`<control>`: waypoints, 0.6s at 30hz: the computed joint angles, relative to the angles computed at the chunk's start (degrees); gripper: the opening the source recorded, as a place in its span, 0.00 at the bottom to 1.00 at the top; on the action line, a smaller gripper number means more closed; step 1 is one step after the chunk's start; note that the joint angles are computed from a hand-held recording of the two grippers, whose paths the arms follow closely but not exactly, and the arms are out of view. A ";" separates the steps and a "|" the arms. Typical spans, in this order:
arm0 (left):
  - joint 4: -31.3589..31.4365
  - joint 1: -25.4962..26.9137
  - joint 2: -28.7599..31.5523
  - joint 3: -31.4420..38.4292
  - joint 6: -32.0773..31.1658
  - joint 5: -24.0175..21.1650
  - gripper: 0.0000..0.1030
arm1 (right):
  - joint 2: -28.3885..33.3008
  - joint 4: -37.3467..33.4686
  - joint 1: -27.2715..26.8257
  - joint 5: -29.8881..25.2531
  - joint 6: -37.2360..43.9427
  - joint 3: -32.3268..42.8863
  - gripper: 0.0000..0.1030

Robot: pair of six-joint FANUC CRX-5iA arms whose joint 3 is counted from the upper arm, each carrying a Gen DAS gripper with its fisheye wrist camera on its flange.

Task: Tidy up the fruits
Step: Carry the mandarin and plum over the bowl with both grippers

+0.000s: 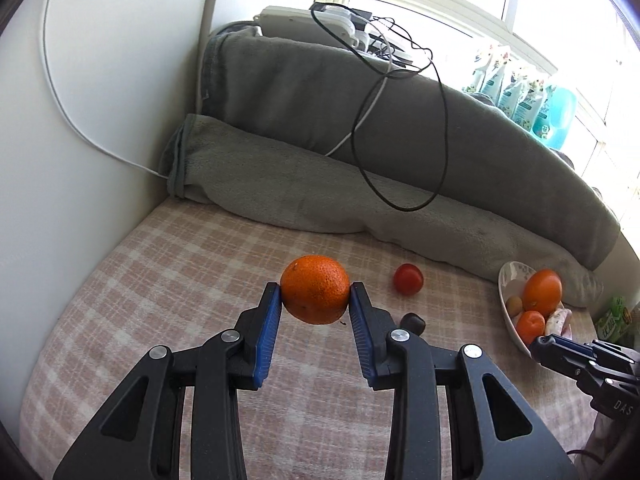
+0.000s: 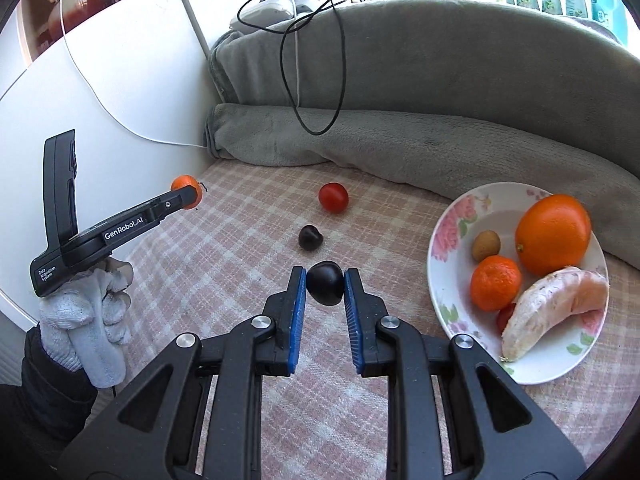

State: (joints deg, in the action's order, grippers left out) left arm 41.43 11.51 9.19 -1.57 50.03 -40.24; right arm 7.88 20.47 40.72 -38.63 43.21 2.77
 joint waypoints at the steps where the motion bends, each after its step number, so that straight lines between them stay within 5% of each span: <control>1: 0.52 -0.45 0.17 0.13 -0.64 -0.24 0.32 | -0.71 1.26 0.06 0.23 -1.60 -1.04 0.20; 18: 4.36 -8.47 4.36 4.80 -8.06 -5.63 0.32 | -8.21 14.95 -0.85 0.36 -20.23 -12.57 0.20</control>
